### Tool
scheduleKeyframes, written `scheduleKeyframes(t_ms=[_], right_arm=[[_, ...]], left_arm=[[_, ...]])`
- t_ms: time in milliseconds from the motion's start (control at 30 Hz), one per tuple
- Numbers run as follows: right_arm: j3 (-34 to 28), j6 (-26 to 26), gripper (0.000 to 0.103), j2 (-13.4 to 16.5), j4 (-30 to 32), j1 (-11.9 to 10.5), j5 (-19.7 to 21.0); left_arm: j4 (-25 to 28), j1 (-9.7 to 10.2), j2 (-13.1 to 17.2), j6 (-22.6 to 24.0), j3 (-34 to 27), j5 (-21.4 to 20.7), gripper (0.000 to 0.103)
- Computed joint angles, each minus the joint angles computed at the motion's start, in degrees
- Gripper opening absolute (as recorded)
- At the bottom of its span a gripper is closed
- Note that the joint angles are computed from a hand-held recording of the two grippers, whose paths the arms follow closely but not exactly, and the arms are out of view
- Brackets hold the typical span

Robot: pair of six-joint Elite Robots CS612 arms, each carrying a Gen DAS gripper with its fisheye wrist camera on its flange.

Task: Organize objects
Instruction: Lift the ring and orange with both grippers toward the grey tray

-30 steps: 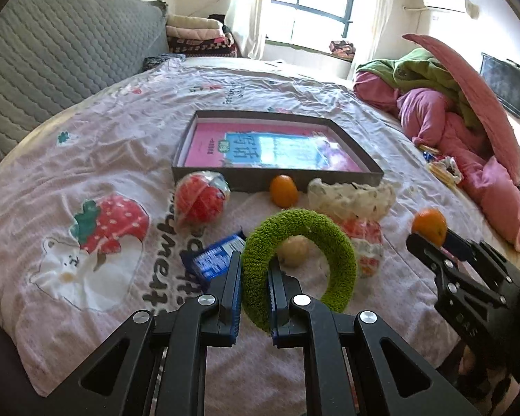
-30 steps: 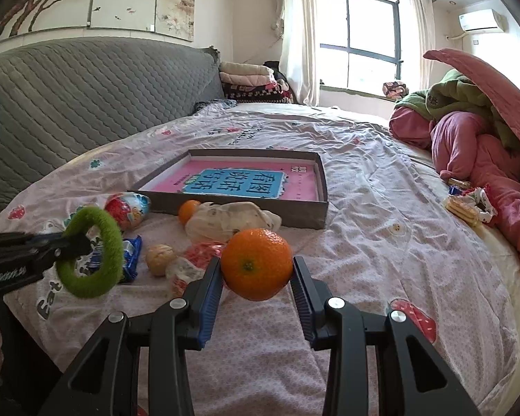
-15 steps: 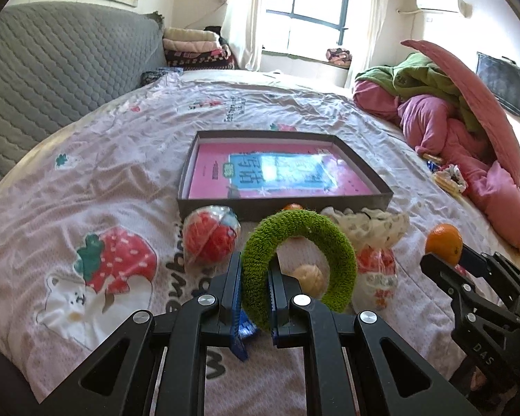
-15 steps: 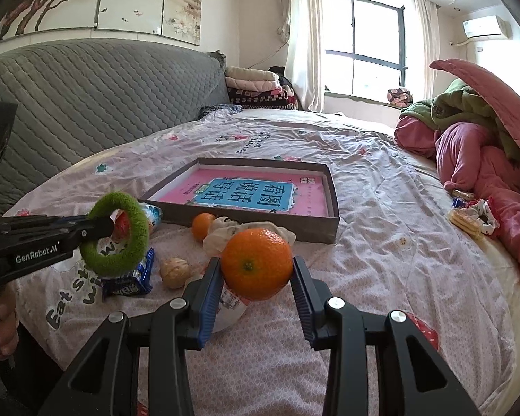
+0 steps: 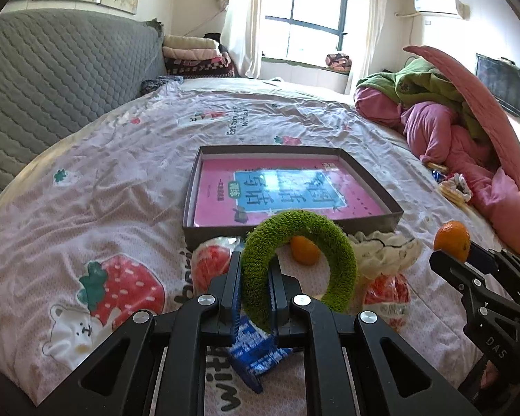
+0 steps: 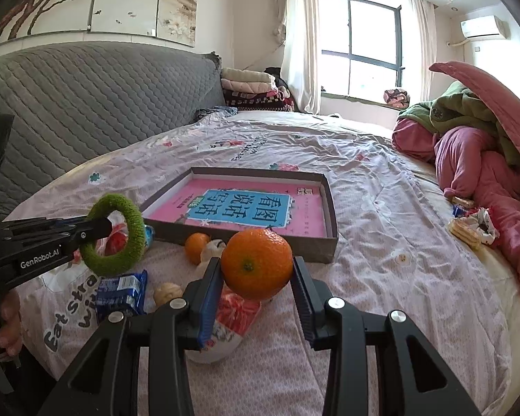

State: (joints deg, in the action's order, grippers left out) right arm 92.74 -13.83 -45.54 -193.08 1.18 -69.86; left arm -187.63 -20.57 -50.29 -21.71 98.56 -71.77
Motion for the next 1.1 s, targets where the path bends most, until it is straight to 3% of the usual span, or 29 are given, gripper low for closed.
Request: scheduleKeyframes(t_ms=[1100], right_arm=[[-8.69,0.97,0.040,3.80,2.29,0.47,0.21]], left_arm=[[4.36,2.83,3.20,2.81,-9.52,-2.58,0.013]])
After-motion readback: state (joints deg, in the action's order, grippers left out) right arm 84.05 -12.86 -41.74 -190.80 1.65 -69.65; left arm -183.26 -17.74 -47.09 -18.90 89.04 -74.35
